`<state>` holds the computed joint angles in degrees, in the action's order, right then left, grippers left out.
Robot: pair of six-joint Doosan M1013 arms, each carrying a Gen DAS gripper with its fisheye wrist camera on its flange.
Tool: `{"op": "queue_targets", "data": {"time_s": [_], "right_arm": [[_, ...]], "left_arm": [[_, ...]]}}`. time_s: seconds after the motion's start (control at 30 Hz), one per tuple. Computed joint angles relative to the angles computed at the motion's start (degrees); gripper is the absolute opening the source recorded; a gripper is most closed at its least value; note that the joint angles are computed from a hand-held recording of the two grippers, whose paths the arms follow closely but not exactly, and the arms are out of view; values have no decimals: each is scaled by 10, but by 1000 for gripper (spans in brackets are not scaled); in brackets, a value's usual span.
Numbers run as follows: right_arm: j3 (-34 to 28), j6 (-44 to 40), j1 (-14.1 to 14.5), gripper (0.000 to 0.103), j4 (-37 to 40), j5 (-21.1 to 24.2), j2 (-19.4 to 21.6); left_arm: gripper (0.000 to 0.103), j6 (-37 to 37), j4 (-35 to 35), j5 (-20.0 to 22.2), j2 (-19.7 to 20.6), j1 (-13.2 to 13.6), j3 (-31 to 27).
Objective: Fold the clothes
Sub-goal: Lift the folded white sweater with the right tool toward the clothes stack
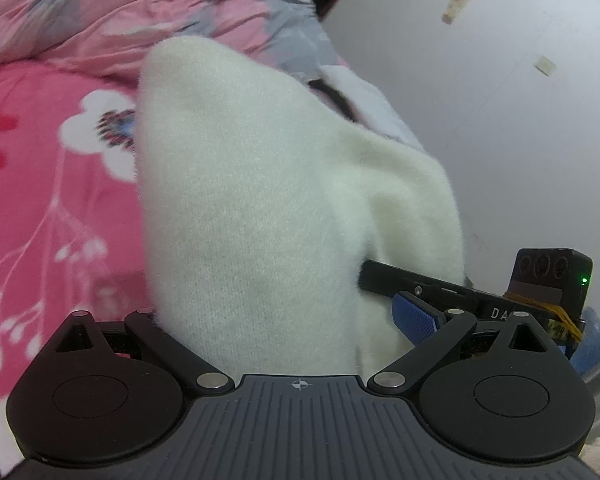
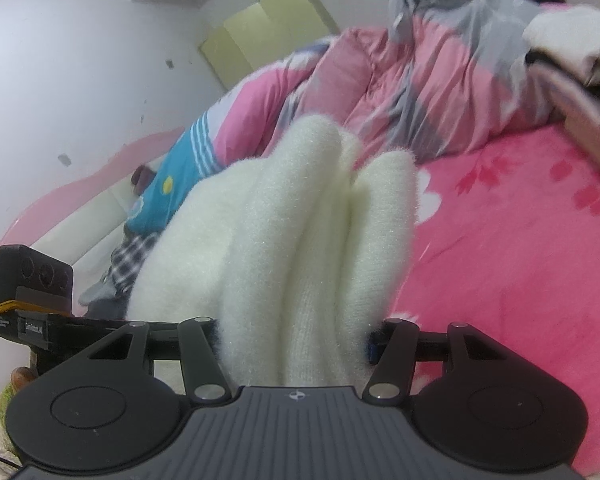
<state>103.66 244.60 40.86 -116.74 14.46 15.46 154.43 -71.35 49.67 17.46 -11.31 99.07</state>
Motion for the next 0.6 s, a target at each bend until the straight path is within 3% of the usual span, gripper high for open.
{"op": "queue_targets", "data": {"time_s": [0.13, 0.37, 0.47, 0.6], "right_arm": [[21, -59, -5, 58, 37, 47, -36], [15, -319, -42, 58, 167, 135, -105], [-5, -408, -77, 58, 191, 146, -122], [-36, -477, -145, 58, 221, 105, -127]], "left_arm": [[99, 6, -1, 45, 21, -25, -55], [99, -13, -15, 108, 88, -86, -213], [99, -32, -29, 113, 129, -113, -301], [99, -109, -25, 118, 196, -138, -433]]}}
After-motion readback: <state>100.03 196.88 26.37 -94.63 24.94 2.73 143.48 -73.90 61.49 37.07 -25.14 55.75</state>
